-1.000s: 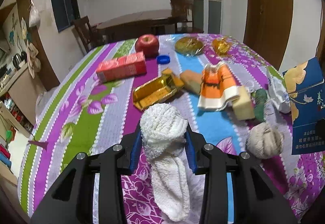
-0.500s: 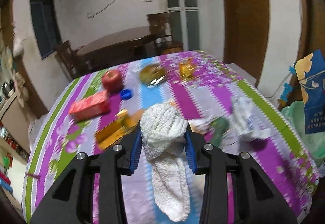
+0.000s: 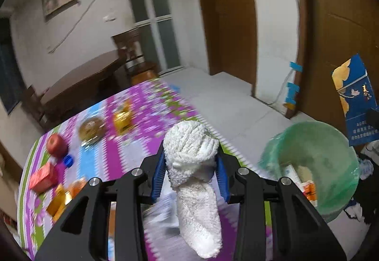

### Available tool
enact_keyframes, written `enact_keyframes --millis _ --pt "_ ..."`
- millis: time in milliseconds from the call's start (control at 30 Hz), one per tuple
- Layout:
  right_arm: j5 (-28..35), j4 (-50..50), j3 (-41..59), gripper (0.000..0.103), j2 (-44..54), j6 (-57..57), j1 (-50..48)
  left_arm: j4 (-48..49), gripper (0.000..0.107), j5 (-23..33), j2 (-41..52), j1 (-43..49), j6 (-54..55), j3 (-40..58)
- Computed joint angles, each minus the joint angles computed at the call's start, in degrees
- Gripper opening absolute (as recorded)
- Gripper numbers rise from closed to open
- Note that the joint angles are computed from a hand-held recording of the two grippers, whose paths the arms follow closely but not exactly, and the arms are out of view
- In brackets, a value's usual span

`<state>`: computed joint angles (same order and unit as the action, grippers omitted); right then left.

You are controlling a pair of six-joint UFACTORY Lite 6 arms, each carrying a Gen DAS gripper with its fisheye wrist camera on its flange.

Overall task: Collect trash
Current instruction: 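Carry the blue box into the green bin and release while the left drops the towel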

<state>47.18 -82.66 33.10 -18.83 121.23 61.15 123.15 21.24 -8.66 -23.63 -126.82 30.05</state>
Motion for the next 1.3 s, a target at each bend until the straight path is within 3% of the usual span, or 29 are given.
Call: enact_keyframes --millis 267,500,767,900,1100,1300 --pt "-6.1 6.2 -8.7 0.013 -10.6 -9.5 -13.3 -1.0 0.036 0.7 17.1 -9.3 -2.1 13.5" --pt "-15.2 12.4 -11.8 0.013 -13.6 -20.3 -26.6 -0.2 0.036 -4.2 29.0 -13.0 -0.8 24.5" --pt "-26.5 16.7 -10.2 0.013 -5.0 -25.3 -36.8 10.5 0.036 -14.7 40.6 -12.5 -7.3 35.9" --pt "-31.5 17.5 -8.8 0.013 0.0 -26.6 -40.4 11.4 0.036 -17.8 44.1 -12.7 -6.8 39.3" --pt "-36.6 21.2 -5.3 0.013 7.5 -30.5 -42.2 21.5 0.036 -18.3 45.4 -13.3 -15.0 39.5" --pt "-38.5 16.8 -3.4 0.013 11.7 -26.1 -42.4 12.3 0.036 -18.3 46.5 -13.6 -6.0 40.0"
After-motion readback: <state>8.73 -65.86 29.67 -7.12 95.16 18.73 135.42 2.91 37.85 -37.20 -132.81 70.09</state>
